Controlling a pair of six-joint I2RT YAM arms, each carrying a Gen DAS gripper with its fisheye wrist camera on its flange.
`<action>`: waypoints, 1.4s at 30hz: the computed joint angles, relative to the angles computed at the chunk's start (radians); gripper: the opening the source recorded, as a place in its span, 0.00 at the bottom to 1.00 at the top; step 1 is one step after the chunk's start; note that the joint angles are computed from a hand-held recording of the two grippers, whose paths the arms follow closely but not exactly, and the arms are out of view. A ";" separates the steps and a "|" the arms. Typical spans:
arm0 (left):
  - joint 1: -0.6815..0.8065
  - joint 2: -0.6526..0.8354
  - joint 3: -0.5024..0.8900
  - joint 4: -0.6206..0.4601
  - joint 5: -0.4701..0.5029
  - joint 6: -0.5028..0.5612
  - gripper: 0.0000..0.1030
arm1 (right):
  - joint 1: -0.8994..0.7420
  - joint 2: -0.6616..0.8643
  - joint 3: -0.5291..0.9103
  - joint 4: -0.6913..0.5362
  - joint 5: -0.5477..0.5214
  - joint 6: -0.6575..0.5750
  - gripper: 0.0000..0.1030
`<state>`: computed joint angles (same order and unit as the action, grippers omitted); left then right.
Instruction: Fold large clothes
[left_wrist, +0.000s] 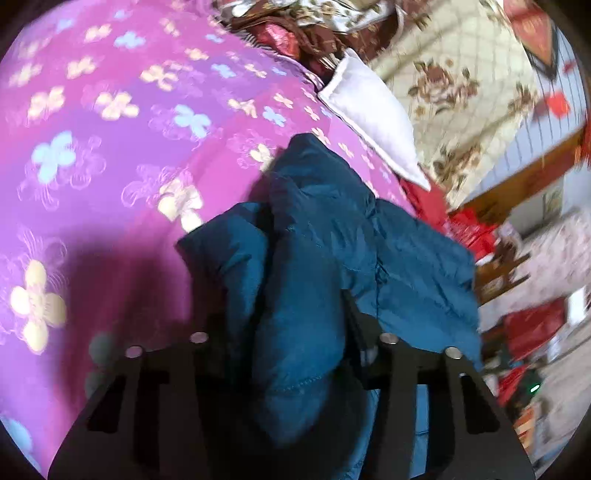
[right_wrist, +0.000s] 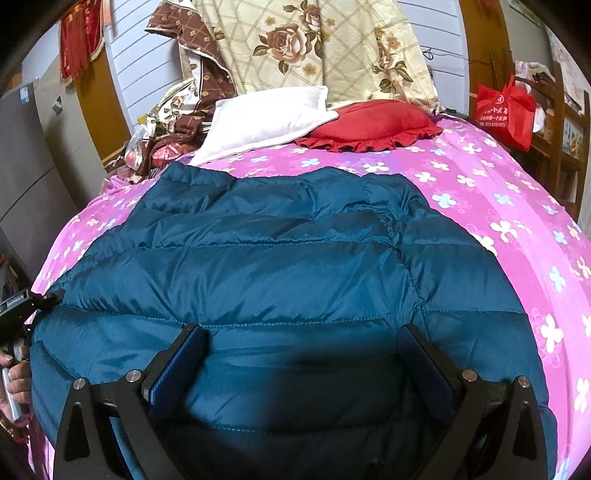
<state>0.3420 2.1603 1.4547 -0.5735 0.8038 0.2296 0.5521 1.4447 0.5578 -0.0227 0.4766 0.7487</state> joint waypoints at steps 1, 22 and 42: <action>-0.009 -0.022 -0.026 0.023 -0.028 0.011 0.42 | 0.001 -0.001 0.003 -0.008 0.000 0.000 1.00; -0.031 -0.086 -0.148 0.128 -0.144 0.048 0.65 | -0.825 -0.152 -0.187 0.033 -0.706 -0.509 1.00; -0.019 -0.087 -0.151 0.095 -0.121 0.113 0.74 | -0.988 0.065 -0.261 0.302 -1.281 -0.686 0.64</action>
<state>0.3232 2.0737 1.3034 -0.4784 0.6828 0.3423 -0.4363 1.5101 0.2968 0.2790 -0.8041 0.0629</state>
